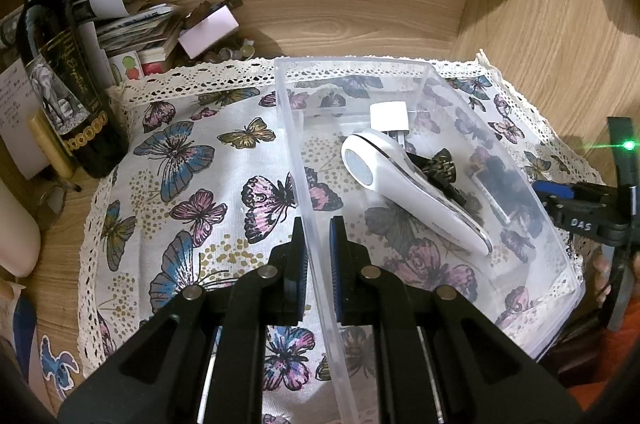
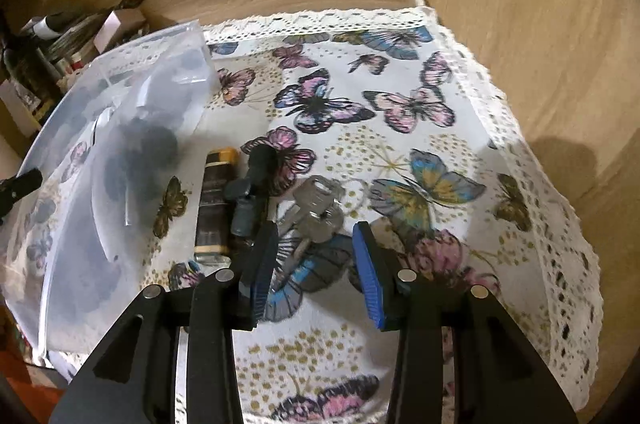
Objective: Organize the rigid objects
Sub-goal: 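Grasp the silver keys with the right tool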
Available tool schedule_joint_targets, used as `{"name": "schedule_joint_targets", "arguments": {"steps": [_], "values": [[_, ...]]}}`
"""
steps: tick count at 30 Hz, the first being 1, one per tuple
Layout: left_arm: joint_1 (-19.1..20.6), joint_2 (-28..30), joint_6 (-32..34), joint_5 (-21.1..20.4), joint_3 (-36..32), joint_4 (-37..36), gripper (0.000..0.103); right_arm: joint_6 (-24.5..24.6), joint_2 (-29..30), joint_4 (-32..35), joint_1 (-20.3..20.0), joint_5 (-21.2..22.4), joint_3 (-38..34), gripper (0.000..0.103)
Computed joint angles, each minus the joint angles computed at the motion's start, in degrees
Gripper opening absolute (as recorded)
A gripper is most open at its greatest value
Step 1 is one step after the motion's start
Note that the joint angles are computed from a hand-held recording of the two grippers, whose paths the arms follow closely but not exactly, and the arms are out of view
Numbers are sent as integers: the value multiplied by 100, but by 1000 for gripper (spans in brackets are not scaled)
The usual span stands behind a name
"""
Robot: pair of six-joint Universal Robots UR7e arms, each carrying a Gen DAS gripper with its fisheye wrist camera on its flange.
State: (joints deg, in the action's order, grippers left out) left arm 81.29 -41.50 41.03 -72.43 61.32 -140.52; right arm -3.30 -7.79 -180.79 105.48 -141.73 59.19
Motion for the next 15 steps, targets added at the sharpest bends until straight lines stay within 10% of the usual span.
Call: {"name": "schedule_joint_targets", "arguments": {"steps": [15], "values": [[-2,16,16,7,-18,-2,10,-470,460,142,-92,-105,-958,35]]}}
